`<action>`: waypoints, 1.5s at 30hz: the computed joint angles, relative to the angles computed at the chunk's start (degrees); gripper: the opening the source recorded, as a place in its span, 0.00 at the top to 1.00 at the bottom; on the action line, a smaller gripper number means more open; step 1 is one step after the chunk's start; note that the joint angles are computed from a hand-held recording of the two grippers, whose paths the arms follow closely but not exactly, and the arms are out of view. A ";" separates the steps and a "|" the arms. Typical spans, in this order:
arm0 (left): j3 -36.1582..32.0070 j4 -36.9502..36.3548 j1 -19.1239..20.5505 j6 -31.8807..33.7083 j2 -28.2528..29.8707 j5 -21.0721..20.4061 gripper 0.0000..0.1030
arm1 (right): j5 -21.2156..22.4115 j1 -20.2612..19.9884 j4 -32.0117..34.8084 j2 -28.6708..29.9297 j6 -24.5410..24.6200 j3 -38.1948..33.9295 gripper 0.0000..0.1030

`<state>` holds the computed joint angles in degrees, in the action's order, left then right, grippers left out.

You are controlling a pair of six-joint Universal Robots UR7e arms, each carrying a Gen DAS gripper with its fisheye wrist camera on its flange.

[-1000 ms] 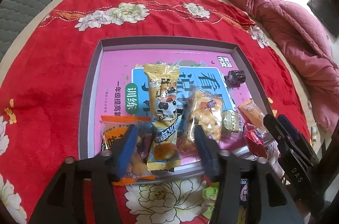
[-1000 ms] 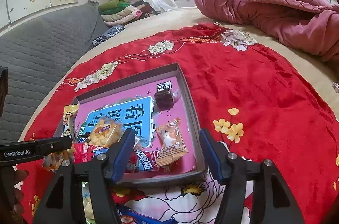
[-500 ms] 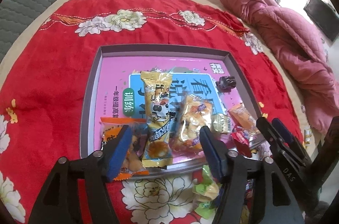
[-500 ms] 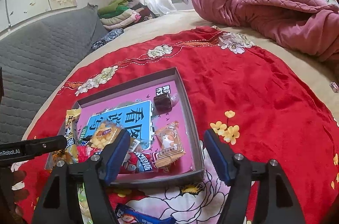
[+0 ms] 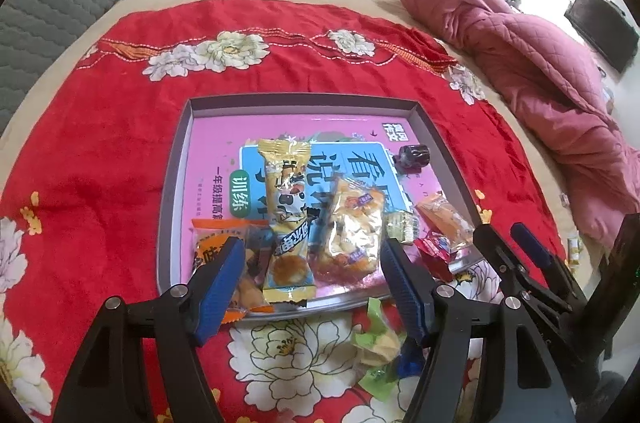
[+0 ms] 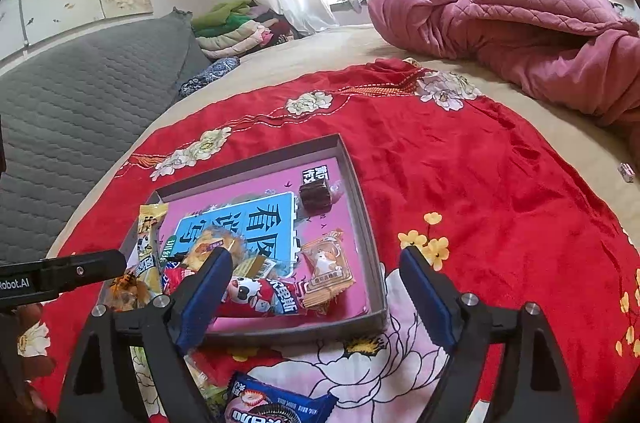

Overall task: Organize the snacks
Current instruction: 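Withdraw both open tools from the box toward the remaining snacks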

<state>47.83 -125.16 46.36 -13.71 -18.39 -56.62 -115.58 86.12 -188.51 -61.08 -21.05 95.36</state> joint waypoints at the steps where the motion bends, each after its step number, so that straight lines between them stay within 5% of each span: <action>1: 0.27 -0.15 -0.11 0.03 -0.16 0.37 0.30 | -0.12 0.04 -0.17 0.01 -0.02 0.03 0.18; 26: 8.95 -2.73 -1.51 0.03 -5.65 -0.57 0.30 | -2.25 1.91 -1.57 -3.98 1.85 4.76 0.14; 45: 12.36 -1.16 -1.58 -1.79 -7.73 -2.14 0.30 | -6.81 3.14 5.68 -5.99 4.65 7.15 0.12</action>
